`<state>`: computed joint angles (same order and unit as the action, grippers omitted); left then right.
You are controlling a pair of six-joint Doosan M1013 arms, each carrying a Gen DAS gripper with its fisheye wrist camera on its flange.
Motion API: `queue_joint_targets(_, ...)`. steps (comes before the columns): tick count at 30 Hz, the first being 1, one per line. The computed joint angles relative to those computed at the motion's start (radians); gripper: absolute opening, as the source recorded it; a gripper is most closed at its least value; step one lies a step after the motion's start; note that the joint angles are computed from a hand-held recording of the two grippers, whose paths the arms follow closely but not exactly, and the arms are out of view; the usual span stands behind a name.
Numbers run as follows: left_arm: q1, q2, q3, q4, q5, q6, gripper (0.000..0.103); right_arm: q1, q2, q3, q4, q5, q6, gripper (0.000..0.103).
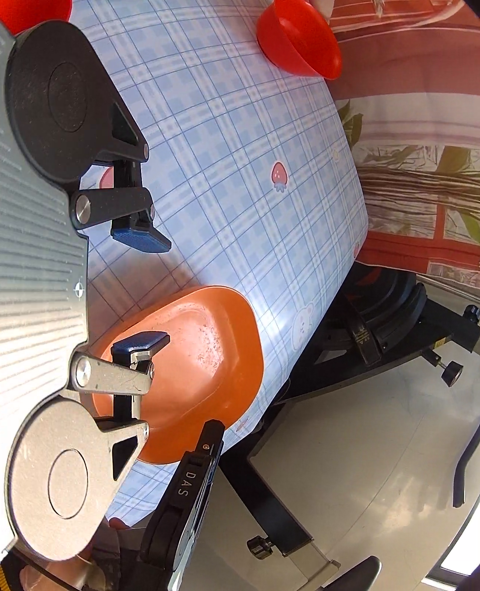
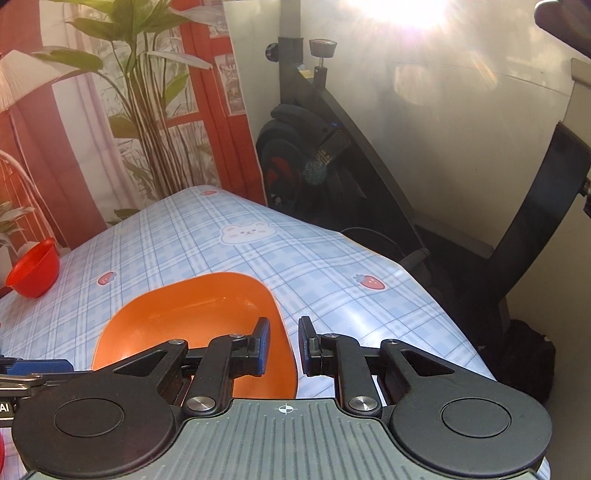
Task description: Organize plates and bowls
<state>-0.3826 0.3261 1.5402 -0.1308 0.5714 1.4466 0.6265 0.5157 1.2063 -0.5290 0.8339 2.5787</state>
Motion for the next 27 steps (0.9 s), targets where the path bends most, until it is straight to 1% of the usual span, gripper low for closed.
queue_joint_targets(2,0.0,0.007,-0.003,-0.009,0.014,0.009,0.049,-0.001,-0.003,0.006,0.014,-0.005,-0.002,0.015)
queue_joint_targets(4,0.002,0.008,0.003,-0.046,0.018,0.039,0.049,-0.002,-0.004,0.011,0.021,-0.01,0.001,0.013)
queue_joint_targets(6,0.006,0.013,0.002,-0.069,0.025,0.06,0.049,-0.002,-0.006,0.014,0.019,-0.007,0.003,0.009)
queue_joint_targets(8,0.01,0.013,0.008,-0.098,0.015,0.082,0.048,-0.003,-0.009,0.021,0.026,-0.015,0.008,0.009)
queue_joint_targets(9,0.012,0.012,0.012,-0.119,0.009,0.102,0.042,-0.005,-0.012,0.024,0.034,-0.02,0.008,0.007)
queue_joint_targets(10,0.017,0.01,0.018,-0.156,0.002,0.137,0.028,-0.006,-0.014,0.026,0.045,-0.027,0.001,0.006)
queue_joint_targets(11,0.017,0.006,0.023,-0.186,0.0,0.168,0.021,-0.007,-0.015,0.027,0.057,-0.034,-0.006,0.005)
queue_joint_targets(12,0.016,0.005,0.023,-0.176,0.002,0.165,0.019,-0.005,-0.015,0.025,0.064,-0.034,-0.013,0.005)
queue_joint_targets(13,0.012,0.005,0.02,-0.139,0.005,0.14,0.019,-0.004,-0.016,0.022,0.069,-0.035,-0.02,0.005)
queue_joint_targets(14,0.011,0.003,0.022,-0.126,0.004,0.133,0.019,-0.001,-0.015,0.019,0.071,-0.033,-0.024,0.005)
queue_joint_targets(19,0.018,-0.023,0.043,-0.094,-0.002,0.105,0.019,0.009,-0.017,0.001,0.108,-0.044,-0.045,0.005)
queue_joint_targets(27,0.053,-0.099,0.078,-0.034,-0.022,0.051,0.019,0.033,0.002,-0.063,0.19,-0.076,-0.116,0.006)
